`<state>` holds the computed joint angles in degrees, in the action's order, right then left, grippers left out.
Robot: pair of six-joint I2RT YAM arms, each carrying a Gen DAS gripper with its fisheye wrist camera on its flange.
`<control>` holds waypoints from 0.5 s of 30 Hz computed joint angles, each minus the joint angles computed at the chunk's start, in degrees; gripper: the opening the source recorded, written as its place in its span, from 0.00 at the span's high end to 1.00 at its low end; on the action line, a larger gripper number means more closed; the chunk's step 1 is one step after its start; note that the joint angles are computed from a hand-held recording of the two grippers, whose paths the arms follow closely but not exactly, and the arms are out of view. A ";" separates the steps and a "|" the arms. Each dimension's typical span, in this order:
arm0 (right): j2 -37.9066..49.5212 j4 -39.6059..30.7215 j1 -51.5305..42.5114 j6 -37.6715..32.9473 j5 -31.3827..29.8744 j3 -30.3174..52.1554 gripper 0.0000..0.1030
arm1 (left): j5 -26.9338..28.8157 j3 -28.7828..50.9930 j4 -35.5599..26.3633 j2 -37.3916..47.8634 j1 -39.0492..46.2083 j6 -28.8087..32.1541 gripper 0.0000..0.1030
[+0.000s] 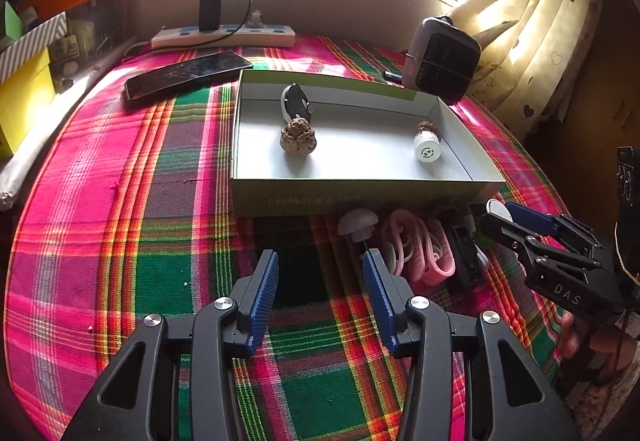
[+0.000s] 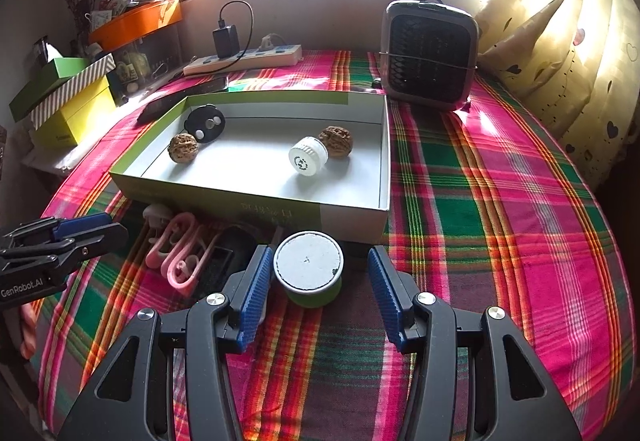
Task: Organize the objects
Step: 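Withdraw both open tools from the box toward the items lying beside it, then grasp the green-banded white container with the right tool while the left grasps the white egg-shaped knob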
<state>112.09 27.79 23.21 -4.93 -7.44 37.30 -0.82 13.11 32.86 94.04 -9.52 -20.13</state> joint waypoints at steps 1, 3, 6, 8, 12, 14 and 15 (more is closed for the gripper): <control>0.31 -0.47 0.06 -0.03 0.33 0.50 0.51 | 0.21 0.06 0.21 0.25 0.04 0.00 0.59; 0.85 -1.48 0.07 0.21 0.85 1.35 0.51 | 0.42 0.51 0.01 0.75 0.09 -0.17 0.59; 1.25 -2.32 -0.15 0.24 1.35 2.03 0.51 | 1.12 1.05 -0.15 1.28 0.28 -0.18 0.59; 1.53 -2.91 -0.14 0.32 2.01 2.55 0.51 | 1.62 1.54 -0.12 1.82 0.30 -0.11 0.58; 1.76 -3.40 -0.24 0.01 2.80 2.95 0.51 | 1.94 3.01 -0.90 2.91 0.05 0.04 0.58; 1.83 -3.68 -0.45 -0.26 2.70 3.11 0.51 | 2.22 3.72 -1.22 3.40 0.02 0.13 0.58; 1.88 -3.86 -0.56 -0.33 2.60 3.23 0.51 | 2.37 3.99 -1.39 3.61 0.09 -0.01 0.58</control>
